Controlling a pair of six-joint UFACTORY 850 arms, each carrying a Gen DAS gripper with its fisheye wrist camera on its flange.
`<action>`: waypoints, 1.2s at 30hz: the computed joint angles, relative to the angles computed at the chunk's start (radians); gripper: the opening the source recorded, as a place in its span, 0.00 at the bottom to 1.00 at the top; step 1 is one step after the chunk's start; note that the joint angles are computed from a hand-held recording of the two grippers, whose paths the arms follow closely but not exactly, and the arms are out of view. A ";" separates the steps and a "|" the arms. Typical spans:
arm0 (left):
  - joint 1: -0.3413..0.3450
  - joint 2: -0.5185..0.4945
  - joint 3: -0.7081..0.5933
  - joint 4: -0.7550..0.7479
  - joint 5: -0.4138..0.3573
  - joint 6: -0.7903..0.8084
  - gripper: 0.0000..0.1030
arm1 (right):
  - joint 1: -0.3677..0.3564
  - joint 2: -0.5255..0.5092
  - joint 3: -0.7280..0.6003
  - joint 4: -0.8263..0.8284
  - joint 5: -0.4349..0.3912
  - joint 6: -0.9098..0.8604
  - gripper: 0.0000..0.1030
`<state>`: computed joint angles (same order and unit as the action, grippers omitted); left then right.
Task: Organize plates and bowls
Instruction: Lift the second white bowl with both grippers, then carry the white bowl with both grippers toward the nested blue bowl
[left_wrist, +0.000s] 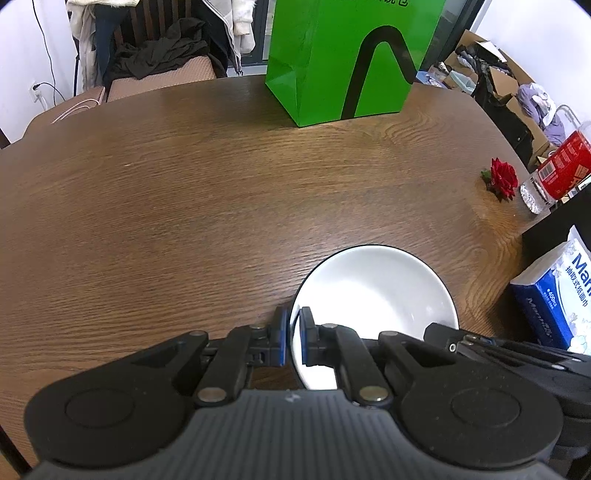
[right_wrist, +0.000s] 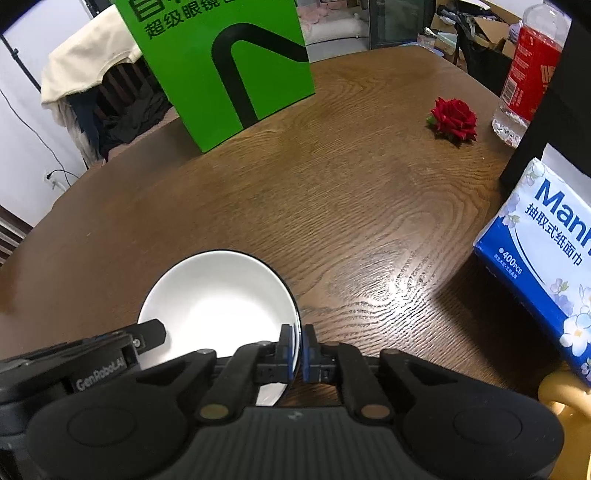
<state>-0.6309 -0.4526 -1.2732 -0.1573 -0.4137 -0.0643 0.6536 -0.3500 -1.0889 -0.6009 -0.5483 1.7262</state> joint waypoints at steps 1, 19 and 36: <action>0.000 0.000 0.000 0.001 -0.002 -0.002 0.07 | 0.002 -0.001 -0.003 -0.003 -0.006 0.000 0.04; 0.004 0.063 0.050 0.067 0.013 -0.043 0.07 | 0.037 0.007 -0.028 -0.013 -0.046 0.013 0.05; 0.032 0.169 0.131 0.124 0.019 -0.110 0.07 | 0.091 0.011 -0.076 -0.029 -0.078 0.019 0.05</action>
